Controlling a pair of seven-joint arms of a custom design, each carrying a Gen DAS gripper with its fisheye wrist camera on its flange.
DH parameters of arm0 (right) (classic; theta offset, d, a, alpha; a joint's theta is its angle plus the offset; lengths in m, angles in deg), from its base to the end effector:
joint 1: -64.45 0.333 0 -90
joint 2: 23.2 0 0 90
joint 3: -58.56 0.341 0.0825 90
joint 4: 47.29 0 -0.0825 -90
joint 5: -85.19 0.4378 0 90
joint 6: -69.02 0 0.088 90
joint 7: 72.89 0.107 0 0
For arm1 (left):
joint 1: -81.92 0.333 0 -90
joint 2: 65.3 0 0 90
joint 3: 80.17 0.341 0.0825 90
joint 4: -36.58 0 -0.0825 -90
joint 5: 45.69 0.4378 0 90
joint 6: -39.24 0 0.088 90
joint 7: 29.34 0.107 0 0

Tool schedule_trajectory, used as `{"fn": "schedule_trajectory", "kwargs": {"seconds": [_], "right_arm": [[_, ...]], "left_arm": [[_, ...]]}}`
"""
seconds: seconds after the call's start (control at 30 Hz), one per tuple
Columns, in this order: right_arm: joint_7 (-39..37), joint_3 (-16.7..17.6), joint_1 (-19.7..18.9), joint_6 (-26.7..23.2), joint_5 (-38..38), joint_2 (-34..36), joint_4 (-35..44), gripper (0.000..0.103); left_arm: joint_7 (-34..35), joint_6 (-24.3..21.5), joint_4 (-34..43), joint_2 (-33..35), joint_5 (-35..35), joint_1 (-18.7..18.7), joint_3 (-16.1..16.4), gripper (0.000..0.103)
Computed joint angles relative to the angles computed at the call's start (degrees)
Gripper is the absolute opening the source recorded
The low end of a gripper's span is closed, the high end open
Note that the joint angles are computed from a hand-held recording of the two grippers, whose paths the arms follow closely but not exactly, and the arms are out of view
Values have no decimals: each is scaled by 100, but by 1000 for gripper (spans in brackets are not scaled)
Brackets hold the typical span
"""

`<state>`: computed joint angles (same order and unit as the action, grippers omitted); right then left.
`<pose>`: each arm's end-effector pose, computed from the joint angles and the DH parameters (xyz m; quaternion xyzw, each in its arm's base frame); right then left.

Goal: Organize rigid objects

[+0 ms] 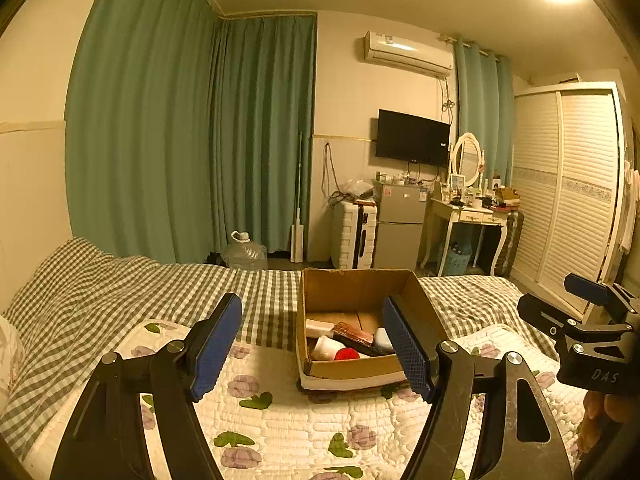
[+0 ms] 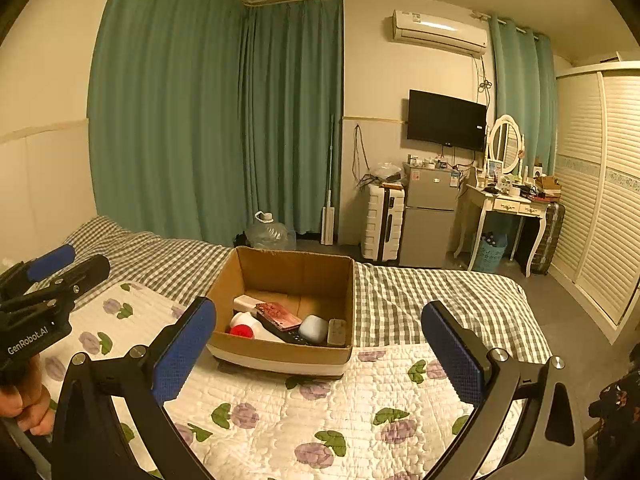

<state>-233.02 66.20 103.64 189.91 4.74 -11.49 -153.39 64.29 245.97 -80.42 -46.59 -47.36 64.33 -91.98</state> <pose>0.5074 0.4662 0.4511 -0.4858 0.6766 -0.4482 0.3246 0.6020 -0.3196 0.4261 -0.4202 0.6951 -0.5073 0.2879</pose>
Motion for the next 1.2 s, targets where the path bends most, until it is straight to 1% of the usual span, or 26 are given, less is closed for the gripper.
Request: {"fn": "schedule_trajectory", "kwargs": {"seconds": [0.37, 0.5, 0.83, 1.2], "right_arm": [[-63, -30, 38, 63, 23, 95, 84, 103], [-66, -37, 58, 43, 21, 100, 93, 103], [-98, -34, 82, 47, 30, 116, 118, 103], [-112, -43, 119, 49, 82, 166, 168, 103]], "left_arm": [[197, -81, -1, -30, -205, -131, 90, 75], [85, -79, -21, -42, -71, -16, 6, 75], [135, -112, -36, -77, -146, -84, 49, 75], [70, -185, -68, -76, -170, -68, 41, 75]]}}
